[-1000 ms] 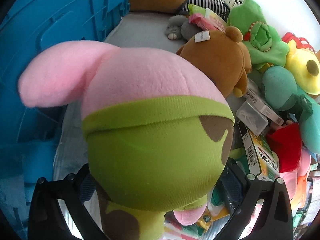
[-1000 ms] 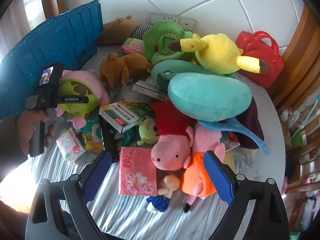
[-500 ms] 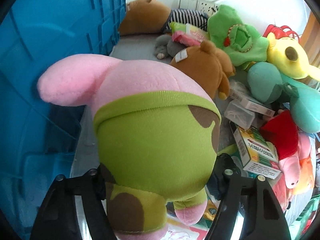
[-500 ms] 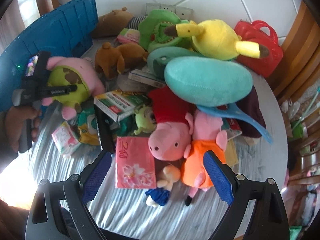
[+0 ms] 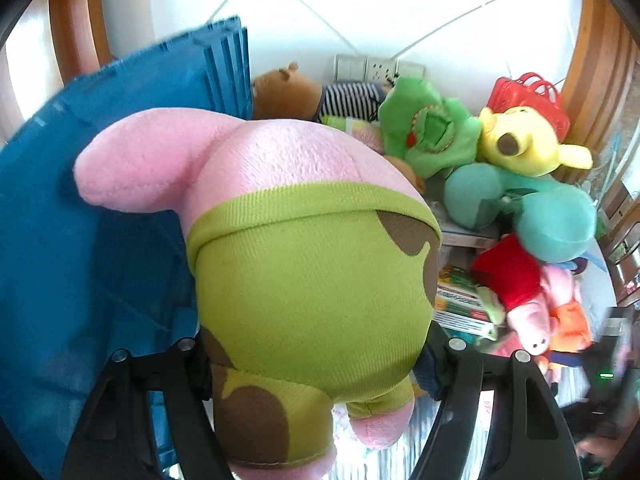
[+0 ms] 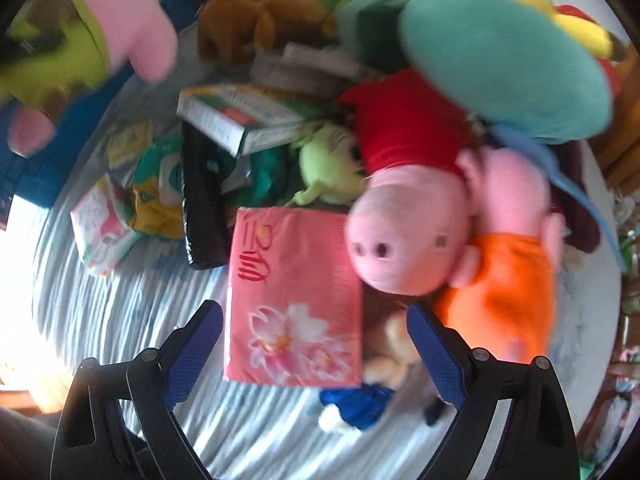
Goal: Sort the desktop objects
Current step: 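Grasp the pink Soft tissue pack with the right tool while the left tool holds the plush, then carry the plush and tissue pack to the blue crate and release both inside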
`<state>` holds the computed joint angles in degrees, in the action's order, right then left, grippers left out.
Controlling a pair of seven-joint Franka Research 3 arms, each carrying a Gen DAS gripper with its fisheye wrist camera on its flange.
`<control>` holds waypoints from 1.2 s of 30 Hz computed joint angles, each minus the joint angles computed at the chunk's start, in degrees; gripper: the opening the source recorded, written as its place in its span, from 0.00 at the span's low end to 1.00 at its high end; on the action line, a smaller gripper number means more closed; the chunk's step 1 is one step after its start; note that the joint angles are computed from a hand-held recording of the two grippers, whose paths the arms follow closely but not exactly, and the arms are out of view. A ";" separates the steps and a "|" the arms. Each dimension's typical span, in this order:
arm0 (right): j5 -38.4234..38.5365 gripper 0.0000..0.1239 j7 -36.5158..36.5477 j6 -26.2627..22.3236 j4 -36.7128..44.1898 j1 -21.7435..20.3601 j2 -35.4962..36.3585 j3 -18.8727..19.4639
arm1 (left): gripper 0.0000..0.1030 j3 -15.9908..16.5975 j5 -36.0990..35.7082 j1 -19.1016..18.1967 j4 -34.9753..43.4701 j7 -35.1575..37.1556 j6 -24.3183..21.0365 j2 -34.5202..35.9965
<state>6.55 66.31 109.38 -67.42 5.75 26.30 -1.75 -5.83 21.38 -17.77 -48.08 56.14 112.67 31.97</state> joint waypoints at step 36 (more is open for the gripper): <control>-3.77 0.65 3.89 -3.59 18.09 5.37 1.43 0.98 | 0.70 -1.08 2.41 7.03 -18.79 -0.33 14.44 -23.38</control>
<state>2.78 70.20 105.78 -49.33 11.12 27.74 -0.76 -6.91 23.79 -10.74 -66.87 55.81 127.11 8.59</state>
